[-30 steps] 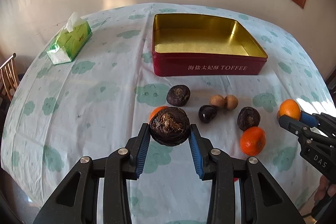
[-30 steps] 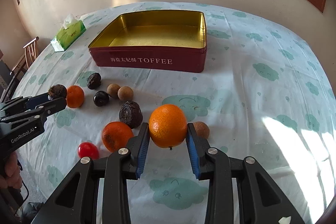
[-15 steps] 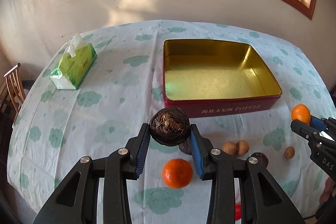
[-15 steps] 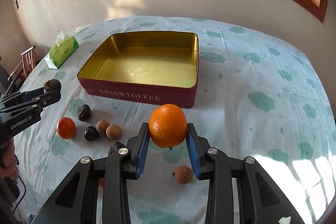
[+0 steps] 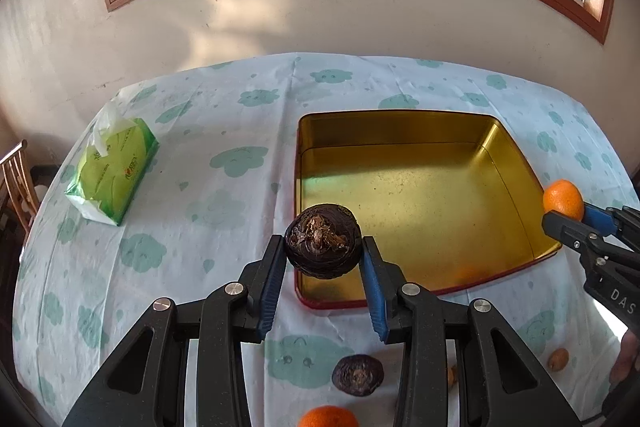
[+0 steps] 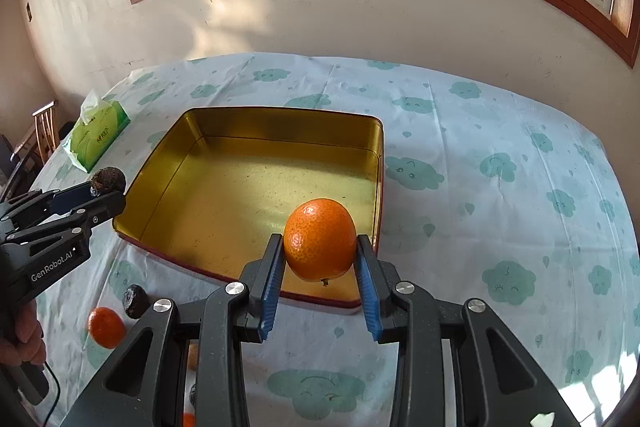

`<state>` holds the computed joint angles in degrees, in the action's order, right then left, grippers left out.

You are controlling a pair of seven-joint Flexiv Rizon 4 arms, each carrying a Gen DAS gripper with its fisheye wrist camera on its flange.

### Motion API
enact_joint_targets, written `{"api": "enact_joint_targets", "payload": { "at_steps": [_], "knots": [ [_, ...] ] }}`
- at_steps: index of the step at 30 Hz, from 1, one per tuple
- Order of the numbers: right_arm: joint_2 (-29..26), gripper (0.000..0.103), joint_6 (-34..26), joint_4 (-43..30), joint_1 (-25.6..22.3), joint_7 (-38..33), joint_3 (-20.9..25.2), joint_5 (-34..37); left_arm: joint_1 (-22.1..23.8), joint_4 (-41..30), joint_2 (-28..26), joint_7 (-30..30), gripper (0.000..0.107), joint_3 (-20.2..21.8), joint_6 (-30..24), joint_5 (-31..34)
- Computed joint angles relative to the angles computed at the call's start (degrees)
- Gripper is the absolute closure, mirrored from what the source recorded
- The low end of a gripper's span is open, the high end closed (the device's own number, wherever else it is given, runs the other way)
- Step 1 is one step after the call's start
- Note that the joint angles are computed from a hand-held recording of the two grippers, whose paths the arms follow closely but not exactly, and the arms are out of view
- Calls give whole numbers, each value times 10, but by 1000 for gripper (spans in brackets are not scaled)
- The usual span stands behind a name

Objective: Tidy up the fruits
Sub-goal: 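Carry the mangosteen and orange in both tools over the TOFFEE tin, then open the left tool dropping the mangosteen while the right tool releases the orange into the tin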

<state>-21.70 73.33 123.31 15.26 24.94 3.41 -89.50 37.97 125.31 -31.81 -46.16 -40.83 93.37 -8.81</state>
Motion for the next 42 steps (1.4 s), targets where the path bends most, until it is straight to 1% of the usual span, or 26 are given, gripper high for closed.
{"api": "enact_joint_targets", "payload": {
  "at_steps": [3,4,6,9,13,15,19,23,27,30,37,42],
  "knots": [
    [-24,71,9,-16,1,-22,-3,16,-42,-20,-8,-1,68,35,-8,-3],
    [-31,71,14,-19,1,-26,-6,21,-47,-24,-12,1,68,38,-13,-5],
    [-41,71,23,-24,3,-30,-11,27,-70,-32,-15,2,68,58,-17,-12],
    [-49,71,40,-28,3,-25,-19,23,-94,-40,-20,8,68,77,-20,-21],
    [-53,71,39,-29,8,-38,-24,36,-124,-52,-27,12,68,105,-30,-34],
    [-54,71,42,-29,8,-41,-27,41,-128,-52,-29,18,68,107,-30,-39],
    [-60,71,46,-31,12,-49,-29,51,-158,-63,-33,20,68,137,-37,-46],
    [-64,71,45,-30,22,-75,-32,84,-168,-64,-33,28,68,143,-35,-53],
    [-60,71,8,-27,48,-119,-34,129,-175,-62,-34,31,68,151,-27,-53],
    [-56,71,15,-22,54,-97,-44,116,-174,-61,-33,31,68,149,-31,-56],
    [-51,71,13,-17,57,-89,-46,119,-172,-57,-30,34,68,148,-30,-60],
    [-54,70,14,-20,55,-92,-44,122,-181,-60,-28,32,68,158,-36,-62]
  ]
}}
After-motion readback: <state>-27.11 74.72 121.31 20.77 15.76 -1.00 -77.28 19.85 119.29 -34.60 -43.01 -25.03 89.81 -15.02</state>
